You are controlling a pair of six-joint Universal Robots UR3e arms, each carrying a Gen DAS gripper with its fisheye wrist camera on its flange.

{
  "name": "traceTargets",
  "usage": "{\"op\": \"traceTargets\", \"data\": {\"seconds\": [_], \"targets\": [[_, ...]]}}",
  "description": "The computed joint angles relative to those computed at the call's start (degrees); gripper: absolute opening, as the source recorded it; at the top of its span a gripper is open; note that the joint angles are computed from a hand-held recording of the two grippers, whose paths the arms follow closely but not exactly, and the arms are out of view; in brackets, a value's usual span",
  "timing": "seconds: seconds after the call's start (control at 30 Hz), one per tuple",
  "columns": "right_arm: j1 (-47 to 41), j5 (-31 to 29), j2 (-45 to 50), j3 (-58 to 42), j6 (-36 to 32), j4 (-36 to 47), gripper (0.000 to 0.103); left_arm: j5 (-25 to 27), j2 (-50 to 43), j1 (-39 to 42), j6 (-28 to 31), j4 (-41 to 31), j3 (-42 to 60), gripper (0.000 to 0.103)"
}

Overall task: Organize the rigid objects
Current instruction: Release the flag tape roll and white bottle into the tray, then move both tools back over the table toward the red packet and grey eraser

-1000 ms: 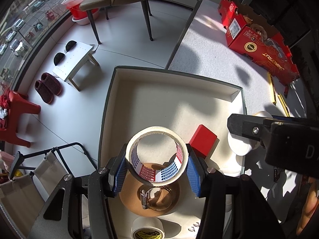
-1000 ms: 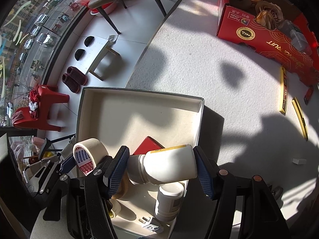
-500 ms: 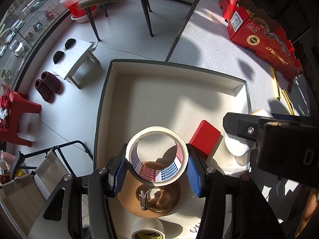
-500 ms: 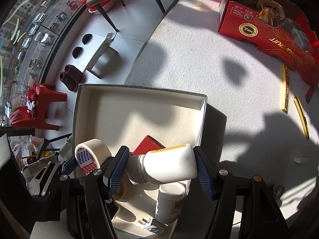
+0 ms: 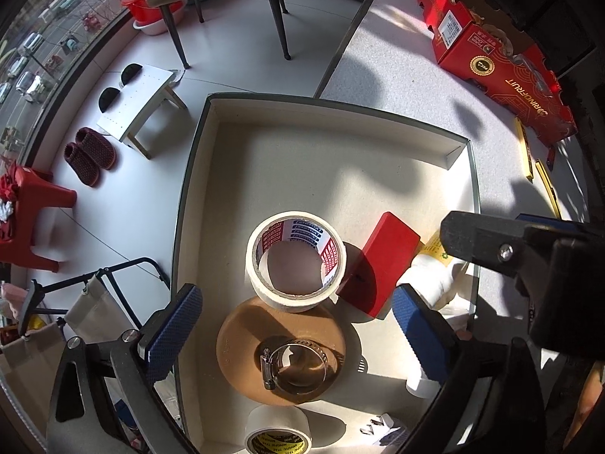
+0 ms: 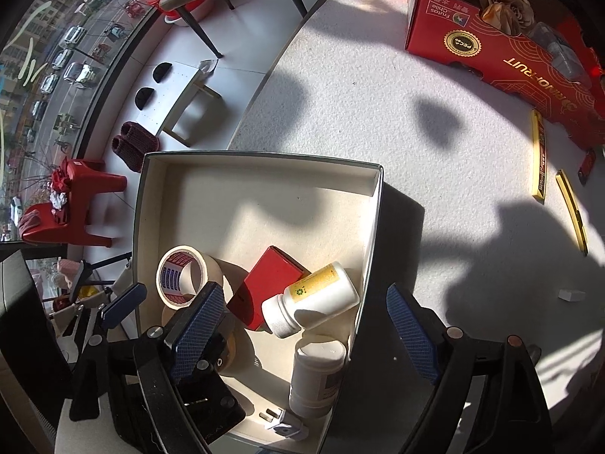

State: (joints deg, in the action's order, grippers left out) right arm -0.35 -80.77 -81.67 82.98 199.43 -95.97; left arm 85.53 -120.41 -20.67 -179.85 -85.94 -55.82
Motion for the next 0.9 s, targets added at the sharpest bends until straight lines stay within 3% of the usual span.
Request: {"op": "traceTargets", "data": {"seconds": [0.4,0.57,0.8,0.83,0.87,0.9], "targets": [[-3.7,1.0,-12.2,11.5,1.7,1.2,0.089,1.7,2.9,-1.2,-0.7,1.3,-2.8,0.103],[-5.5,2.0,-18.0,15.3,2.3,3.1,0.089,0.5,3.6,-1.9,-0.2,-1.9,-2.4,0.103],[-12.8,6.0,-29.3,22.1,-2.9,8.3,0.089,-1.1,3.4,-3.3,0.2,-6.3,0.7,0.103],[-14.9,6.6,-31.7,23.5,-4.1,9.9,0.090,-1.4,2.9,-3.8,0.5,-7.3,2.3,0.103],[-17.5,7.0,-34.6,25.2,-5.6,12.3,0.103,-1.9,2.1,-4.4,0.9,-8.5,4.1,0.103],[-20.3,7.2,-38.0,26.8,-6.9,14.8,0.103,-2.5,1.1,-5.0,1.5,-9.9,6.3,0.103]]}}
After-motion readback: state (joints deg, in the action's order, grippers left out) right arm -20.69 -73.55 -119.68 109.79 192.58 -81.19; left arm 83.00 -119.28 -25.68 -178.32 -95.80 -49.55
